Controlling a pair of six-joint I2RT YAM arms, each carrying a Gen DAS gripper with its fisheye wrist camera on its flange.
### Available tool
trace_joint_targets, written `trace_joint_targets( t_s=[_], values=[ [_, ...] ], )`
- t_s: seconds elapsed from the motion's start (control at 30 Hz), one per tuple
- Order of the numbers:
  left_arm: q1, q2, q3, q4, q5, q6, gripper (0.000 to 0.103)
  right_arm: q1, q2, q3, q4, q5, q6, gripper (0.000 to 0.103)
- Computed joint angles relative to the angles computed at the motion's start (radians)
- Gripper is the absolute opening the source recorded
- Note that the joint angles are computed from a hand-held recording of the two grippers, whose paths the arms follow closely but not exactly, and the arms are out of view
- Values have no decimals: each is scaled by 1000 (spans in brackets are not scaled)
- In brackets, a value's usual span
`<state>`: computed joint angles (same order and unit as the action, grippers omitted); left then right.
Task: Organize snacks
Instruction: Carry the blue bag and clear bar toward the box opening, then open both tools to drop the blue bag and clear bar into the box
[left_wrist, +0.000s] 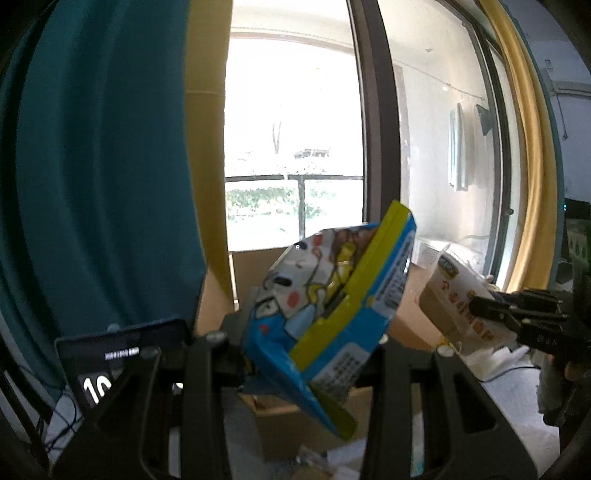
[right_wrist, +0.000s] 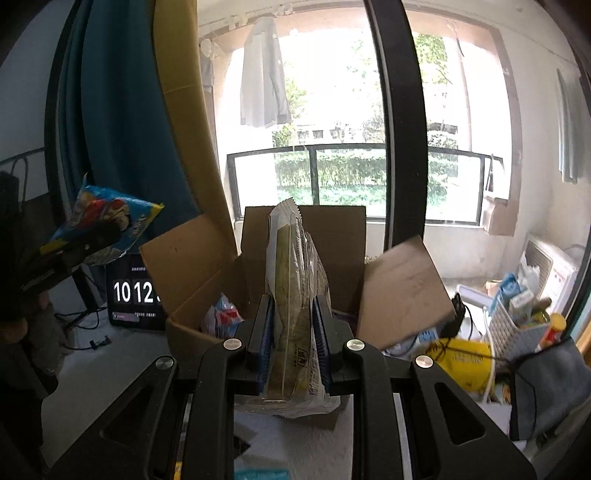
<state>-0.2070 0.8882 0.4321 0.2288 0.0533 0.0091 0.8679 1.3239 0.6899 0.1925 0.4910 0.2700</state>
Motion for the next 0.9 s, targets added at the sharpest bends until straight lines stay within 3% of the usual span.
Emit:
trace_joint_targets(
  t_s=[0.27, 0.5, 0.63, 0.67, 0.7, 0.73, 0.83, 0.9],
  values=[
    [-5, 353, 165, 156, -26, 37, 40, -93, 155, 123, 78, -98, -60, 23],
    [-10, 621, 335, 190, -82, 31, 40, -147, 343, 281, 150, -151, -90, 23],
    [-8, 694, 406, 172, -101, 4, 50, -175, 472, 421, 112, -153, -100, 23],
    [-7, 704, 419, 164, -110, -1, 55, -181, 504, 462, 87, -152, -97, 23],
    [-5, 709, 427, 157, -110, -7, 69, -187, 547, 520, 42, -152, -97, 23],
    [-1, 711, 429, 158, -102, -17, 73, -193, 581, 568, 0, -163, -100, 24],
    [0, 681, 408, 156, -93, -21, 73, -204, 633, 624, -32, -186, -84, 48],
    [2, 664, 392, 161, -92, -16, 73, -212, 618, 602, -24, -236, -69, 51]
  ],
)
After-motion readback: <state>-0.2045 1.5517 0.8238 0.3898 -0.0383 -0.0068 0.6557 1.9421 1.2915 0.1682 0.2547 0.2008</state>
